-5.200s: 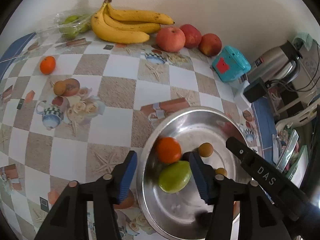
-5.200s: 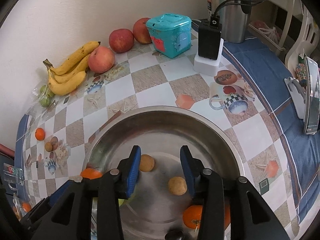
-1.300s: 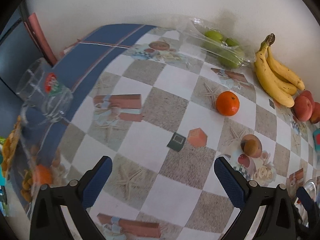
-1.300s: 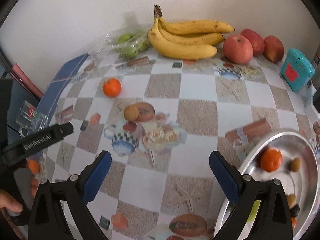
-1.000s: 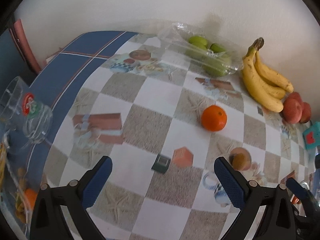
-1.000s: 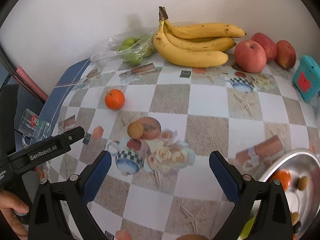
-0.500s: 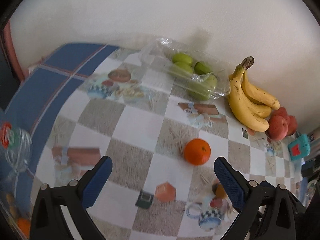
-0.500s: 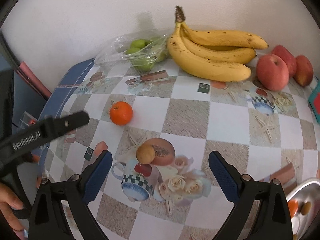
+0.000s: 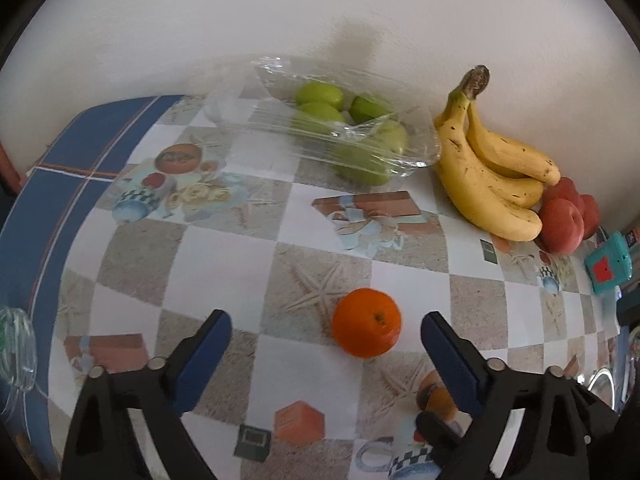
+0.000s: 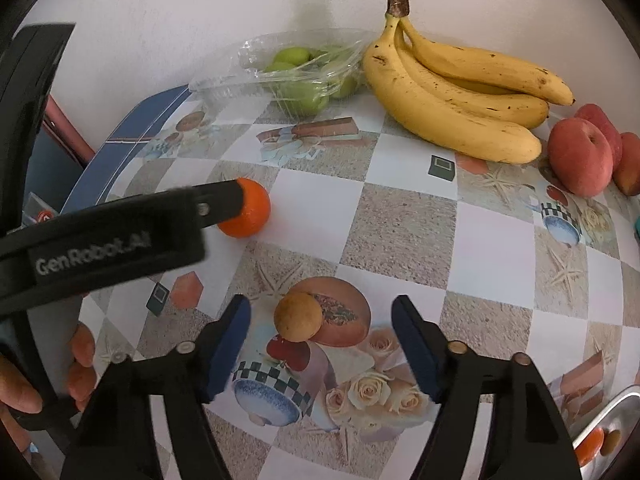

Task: Organize fruits
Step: 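Grasp a loose orange with the left gripper while the right gripper grasps a brown kiwi, then carry the orange and the kiwi over the steel plate with both grippers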

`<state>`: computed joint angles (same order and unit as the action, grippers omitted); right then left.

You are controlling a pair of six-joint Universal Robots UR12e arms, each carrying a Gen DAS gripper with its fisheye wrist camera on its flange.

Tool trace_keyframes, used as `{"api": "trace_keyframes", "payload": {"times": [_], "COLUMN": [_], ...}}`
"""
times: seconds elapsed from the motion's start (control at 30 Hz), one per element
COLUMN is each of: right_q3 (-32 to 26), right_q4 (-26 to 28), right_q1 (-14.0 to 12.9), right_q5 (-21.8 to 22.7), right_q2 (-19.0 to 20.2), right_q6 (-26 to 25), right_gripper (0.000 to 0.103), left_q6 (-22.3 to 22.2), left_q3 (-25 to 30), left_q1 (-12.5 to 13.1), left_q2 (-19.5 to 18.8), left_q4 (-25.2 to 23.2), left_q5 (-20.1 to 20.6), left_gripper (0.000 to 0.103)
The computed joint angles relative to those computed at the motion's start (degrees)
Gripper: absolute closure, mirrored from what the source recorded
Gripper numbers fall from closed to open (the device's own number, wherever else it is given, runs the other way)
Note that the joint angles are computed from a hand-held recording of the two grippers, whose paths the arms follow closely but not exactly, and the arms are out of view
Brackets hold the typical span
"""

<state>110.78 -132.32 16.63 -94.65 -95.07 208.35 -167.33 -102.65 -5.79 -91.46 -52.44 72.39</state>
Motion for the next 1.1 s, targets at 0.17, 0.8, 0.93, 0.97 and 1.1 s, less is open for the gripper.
{"api": "trace_keyframes", "payload": {"times": [0.17, 0.8, 0.93, 0.97, 1.1], "right_q3": [-0.3, 0.9, 0.9, 0.9, 1.3], "right_q4": [0.4, -2.2, -1.1, -0.7, 0.3], "right_q1": [0.0, -0.7, -0.3, -0.2, 0.1], "right_q5": [0.3, 3.9, 3.4, 3.0, 2.4], "right_q2": [0.4, -0.4, -1.3, -1.5, -3.0], "right_q6": [-0.8, 0.9, 1.2, 1.3, 2.4], "right_gripper": [0.041, 0.076, 0.076, 0.076, 0.076], "left_q6": [0.5, -4.0, -6.9, -7.7, -9.6], "left_q3": [0.7, 0.0, -0.7, -0.8, -2.8], "left_q1": [-0.3, 1.2, 2.1, 2.2, 2.5], "left_q2": [-0.7, 1.0, 2.4, 2.7, 5.2], "left_q4": [-2.6, -6.5, -8.6, -8.8, -9.0], "left_q5": [-2.3, -4.3, -4.0, -4.2, -3.4], "left_gripper": [0.021, 0.062, 0.062, 0.062, 0.062]}}
